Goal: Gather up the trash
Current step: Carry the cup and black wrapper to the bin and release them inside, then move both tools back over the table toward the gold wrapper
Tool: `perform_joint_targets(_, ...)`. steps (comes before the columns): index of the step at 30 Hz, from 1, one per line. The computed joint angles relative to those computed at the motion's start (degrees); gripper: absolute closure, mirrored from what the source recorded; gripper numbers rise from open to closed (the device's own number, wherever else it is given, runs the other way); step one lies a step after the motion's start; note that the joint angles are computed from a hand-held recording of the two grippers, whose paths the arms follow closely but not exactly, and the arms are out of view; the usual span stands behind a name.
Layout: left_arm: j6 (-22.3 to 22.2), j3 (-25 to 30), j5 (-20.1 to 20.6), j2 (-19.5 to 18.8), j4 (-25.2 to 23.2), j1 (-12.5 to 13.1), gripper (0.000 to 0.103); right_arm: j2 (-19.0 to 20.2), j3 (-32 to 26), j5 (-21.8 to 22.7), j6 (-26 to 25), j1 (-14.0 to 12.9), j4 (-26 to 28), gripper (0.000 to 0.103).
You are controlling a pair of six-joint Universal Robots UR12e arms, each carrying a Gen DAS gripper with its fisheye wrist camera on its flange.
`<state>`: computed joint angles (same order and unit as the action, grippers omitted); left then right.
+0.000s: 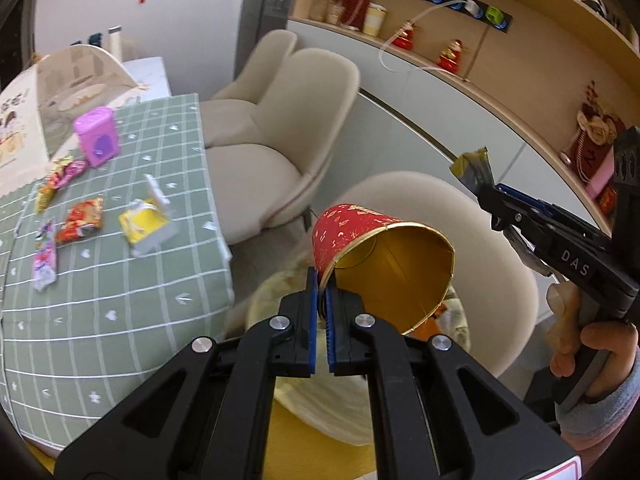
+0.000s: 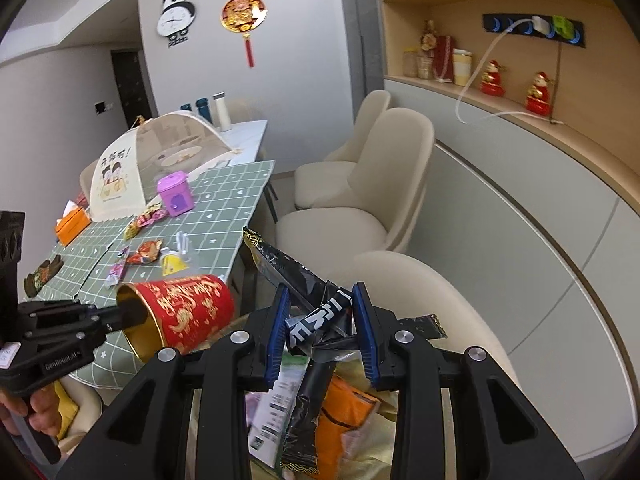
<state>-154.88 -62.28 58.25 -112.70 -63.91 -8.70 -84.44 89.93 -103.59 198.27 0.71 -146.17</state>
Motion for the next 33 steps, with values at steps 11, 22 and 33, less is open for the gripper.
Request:
perform_joint_targets(11,3.8,0.6,-2.0,-0.6,-7.2,-1.5,0.076,-2.4,3.6,-0.3,2.9,-1.2,-2.0,0.072)
perform_joint_targets(22,0.3,0.6,-0.7,-0.1,-7.2,1.8,0.072,1.4,2.2,8.5,0.1,0.8,-5.5,0.072)
perform_joint_targets(33,-7.2,0.2,0.7,0.2,-3.2,6.3,0.072,5.5,0.6,7.7,-0.8,1.2,7.0,0.072)
